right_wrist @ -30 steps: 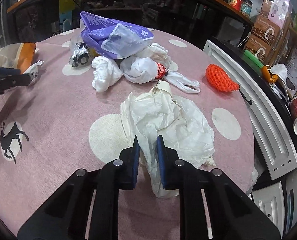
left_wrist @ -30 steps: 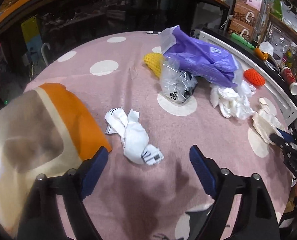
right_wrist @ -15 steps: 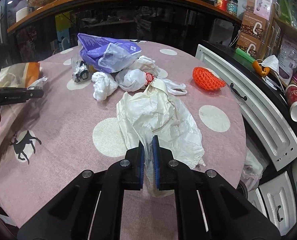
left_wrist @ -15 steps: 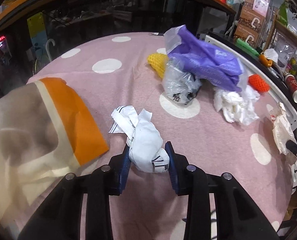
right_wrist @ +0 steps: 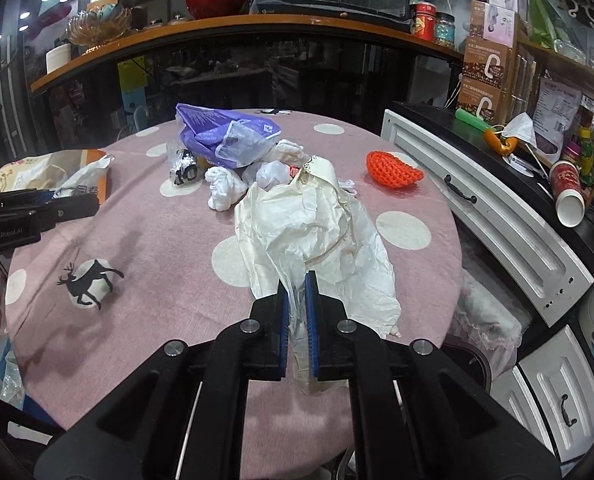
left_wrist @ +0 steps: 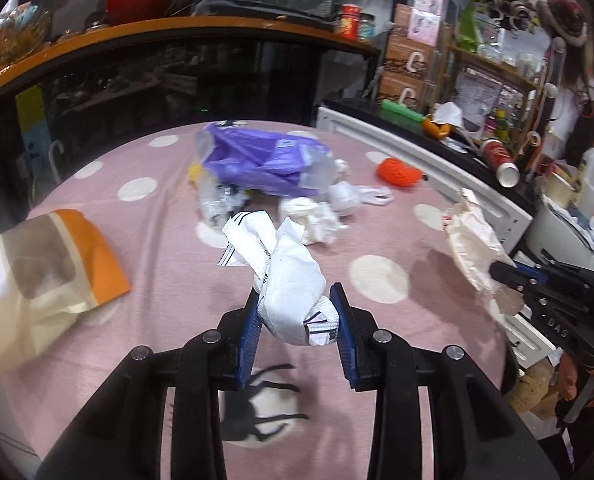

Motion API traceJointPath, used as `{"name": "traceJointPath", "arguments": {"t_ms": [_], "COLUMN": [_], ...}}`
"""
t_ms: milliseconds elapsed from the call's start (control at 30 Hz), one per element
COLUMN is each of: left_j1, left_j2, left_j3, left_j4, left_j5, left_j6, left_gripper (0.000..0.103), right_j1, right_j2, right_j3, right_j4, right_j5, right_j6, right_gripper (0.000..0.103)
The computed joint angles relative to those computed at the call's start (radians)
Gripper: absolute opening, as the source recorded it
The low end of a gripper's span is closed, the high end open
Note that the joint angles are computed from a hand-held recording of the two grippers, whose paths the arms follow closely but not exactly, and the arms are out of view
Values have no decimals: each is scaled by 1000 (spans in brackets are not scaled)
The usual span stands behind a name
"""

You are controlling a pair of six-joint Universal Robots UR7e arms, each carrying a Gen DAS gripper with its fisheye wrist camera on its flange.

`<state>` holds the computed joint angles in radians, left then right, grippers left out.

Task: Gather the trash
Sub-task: 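Carry both tissues to the black bin and open both tools inside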

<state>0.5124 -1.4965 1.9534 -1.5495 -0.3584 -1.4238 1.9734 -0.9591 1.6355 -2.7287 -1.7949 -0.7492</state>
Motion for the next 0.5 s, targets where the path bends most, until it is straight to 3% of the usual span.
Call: {"name": "traceJointPath", "arguments": {"t_ms": [500], "left_j1": [-9], "left_j2": [179], "left_j3": [46], "left_j4": [-649], "left_j5": [-64], "left_j6": [473], "left_gripper": [34], "right_j1": [-71], "right_j2": [-156], "right_j3": [113], "right_j4": [-37], "right_j5": [-12], "right_j6": [7], "right_gripper": [8]}}
